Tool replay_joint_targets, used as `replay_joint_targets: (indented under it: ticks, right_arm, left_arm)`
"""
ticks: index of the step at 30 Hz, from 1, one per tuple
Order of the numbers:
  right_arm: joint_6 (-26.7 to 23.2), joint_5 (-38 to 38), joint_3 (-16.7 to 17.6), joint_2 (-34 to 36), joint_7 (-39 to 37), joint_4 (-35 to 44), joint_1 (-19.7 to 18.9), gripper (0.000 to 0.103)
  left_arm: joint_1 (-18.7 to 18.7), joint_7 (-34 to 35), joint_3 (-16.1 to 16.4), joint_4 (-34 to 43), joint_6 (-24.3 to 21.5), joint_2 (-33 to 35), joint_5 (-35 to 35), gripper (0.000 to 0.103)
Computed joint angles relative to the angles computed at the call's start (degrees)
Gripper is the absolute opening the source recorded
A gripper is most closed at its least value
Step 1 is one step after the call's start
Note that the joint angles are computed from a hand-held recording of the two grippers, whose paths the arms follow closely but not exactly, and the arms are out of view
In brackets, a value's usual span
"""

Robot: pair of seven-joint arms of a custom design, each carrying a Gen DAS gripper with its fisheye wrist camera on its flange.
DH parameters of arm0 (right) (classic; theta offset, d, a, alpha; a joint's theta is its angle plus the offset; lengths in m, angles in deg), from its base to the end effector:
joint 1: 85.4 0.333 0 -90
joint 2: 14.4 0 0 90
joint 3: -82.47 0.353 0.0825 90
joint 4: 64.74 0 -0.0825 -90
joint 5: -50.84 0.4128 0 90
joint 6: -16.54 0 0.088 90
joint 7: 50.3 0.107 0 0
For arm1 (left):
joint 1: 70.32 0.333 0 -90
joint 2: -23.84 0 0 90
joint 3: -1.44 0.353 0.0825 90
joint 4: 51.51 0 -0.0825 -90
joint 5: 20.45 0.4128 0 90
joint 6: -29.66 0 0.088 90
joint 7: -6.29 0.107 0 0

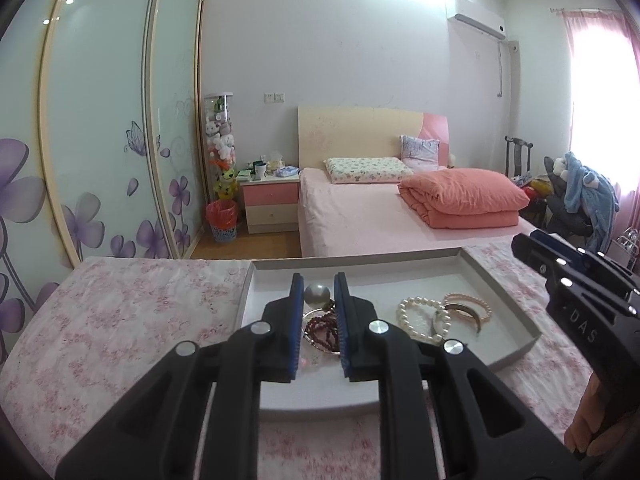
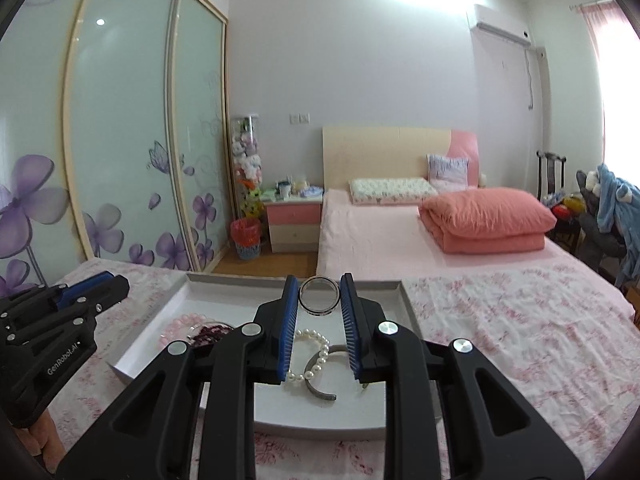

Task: Organize jewelry
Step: 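Carry the pearl earring and silver ring over the tray with both tools, then open both tools to drop the earring and ring into the tray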

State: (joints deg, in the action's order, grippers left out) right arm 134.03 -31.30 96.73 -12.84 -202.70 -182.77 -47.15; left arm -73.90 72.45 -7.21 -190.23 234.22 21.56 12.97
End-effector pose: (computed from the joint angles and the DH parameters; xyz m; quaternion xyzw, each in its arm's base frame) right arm 0.4080 0.4418 0.4823 -0.4693 0.6703 -0.4480 0.3603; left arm 0.5032 -0.1800 0.4737 -0.4347 0.7224 -0.4546 0.2871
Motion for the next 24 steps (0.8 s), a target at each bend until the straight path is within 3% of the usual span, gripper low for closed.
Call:
replay_joint_targets:
  ticks: [9, 17, 24]
  right_arm:
    - [5.5, 2.1, -2.1, 2.4, 0.2, 1.0, -1.9, 0.023]
    - [9.6, 3.6, -3.3, 4.2, -1.3, 2.3, -2.7, 0.023]
    - [11.7, 4.1, -3.9, 4.5, -0.8, 2.0, -3.1, 0.023]
  left_arm:
    - [-2.3, 4.2, -0.1, 4.5, -3.2, 5.3, -3.5, 0.016]
    - [0.5, -7.9, -1.8, 10.3, -7.4, 9.9, 9.9, 0.016]
    - [1.6, -11.4, -2.5, 12.6, -8.6, 11.8, 13.6, 0.016]
